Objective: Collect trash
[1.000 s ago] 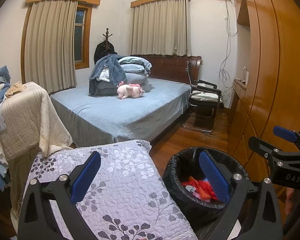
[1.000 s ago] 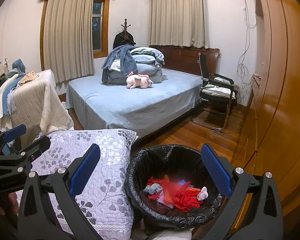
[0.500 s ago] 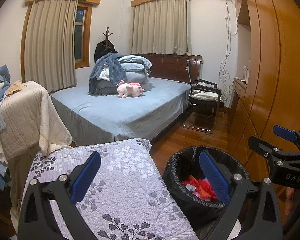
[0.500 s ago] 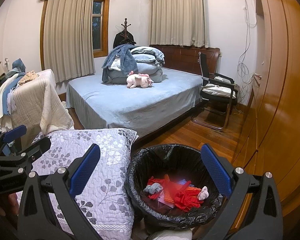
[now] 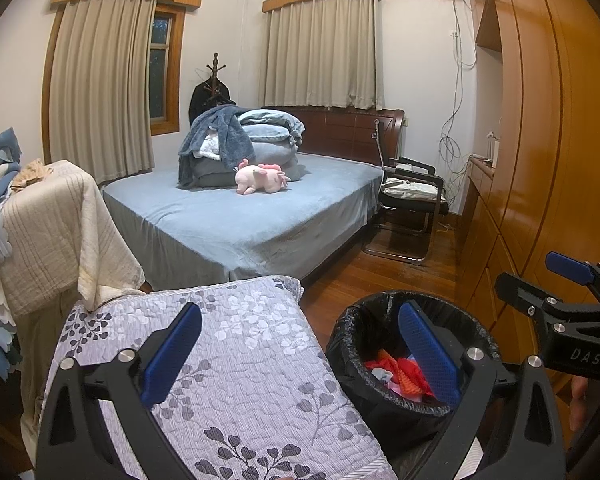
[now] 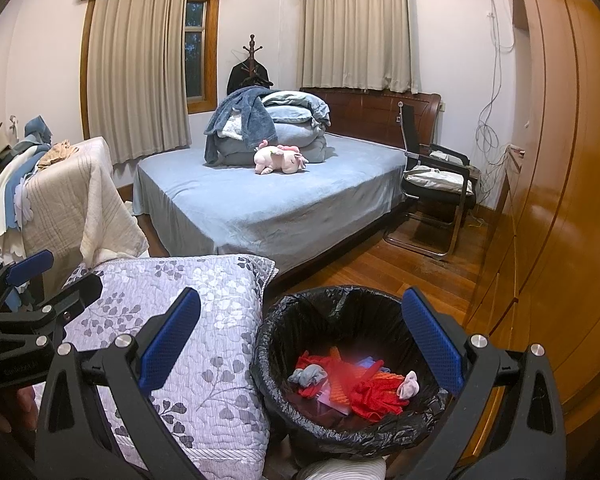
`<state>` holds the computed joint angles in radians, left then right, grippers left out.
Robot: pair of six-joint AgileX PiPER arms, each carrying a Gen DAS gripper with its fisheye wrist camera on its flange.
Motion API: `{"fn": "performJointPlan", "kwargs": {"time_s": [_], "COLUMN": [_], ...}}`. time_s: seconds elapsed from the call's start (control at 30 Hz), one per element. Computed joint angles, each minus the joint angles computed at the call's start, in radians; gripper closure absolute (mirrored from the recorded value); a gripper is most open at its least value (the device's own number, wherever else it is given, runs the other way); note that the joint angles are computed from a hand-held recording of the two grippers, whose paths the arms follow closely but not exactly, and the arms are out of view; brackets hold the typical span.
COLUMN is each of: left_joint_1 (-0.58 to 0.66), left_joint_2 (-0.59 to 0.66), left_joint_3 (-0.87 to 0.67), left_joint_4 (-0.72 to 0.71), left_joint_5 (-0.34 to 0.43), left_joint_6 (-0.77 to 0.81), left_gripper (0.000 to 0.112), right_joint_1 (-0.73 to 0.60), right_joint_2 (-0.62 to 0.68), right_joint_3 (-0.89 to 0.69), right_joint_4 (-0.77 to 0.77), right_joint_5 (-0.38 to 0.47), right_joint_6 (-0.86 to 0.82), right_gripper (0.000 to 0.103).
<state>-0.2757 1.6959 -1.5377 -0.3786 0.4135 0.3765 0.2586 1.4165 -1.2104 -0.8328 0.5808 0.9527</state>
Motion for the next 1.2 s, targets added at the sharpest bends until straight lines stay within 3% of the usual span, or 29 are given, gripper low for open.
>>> {"fn": "performJointPlan", "kwargs": {"time_s": [1.2], "left_joint_1": [0.004], "left_joint_2": [-0.019], "left_joint_3": [0.055], "left_joint_4": [-0.015], "left_joint_5": [-0.015], "left_joint_6": [0.024], "left_gripper": [0.015], "right_joint_1": [0.024], "right_joint_2": [-0.008], "right_joint_3": [0.024], "right_joint_4": [-0.024], "right_joint_5": [0.015], "right_joint_6": [0.042], "right_gripper": [0.005]}}
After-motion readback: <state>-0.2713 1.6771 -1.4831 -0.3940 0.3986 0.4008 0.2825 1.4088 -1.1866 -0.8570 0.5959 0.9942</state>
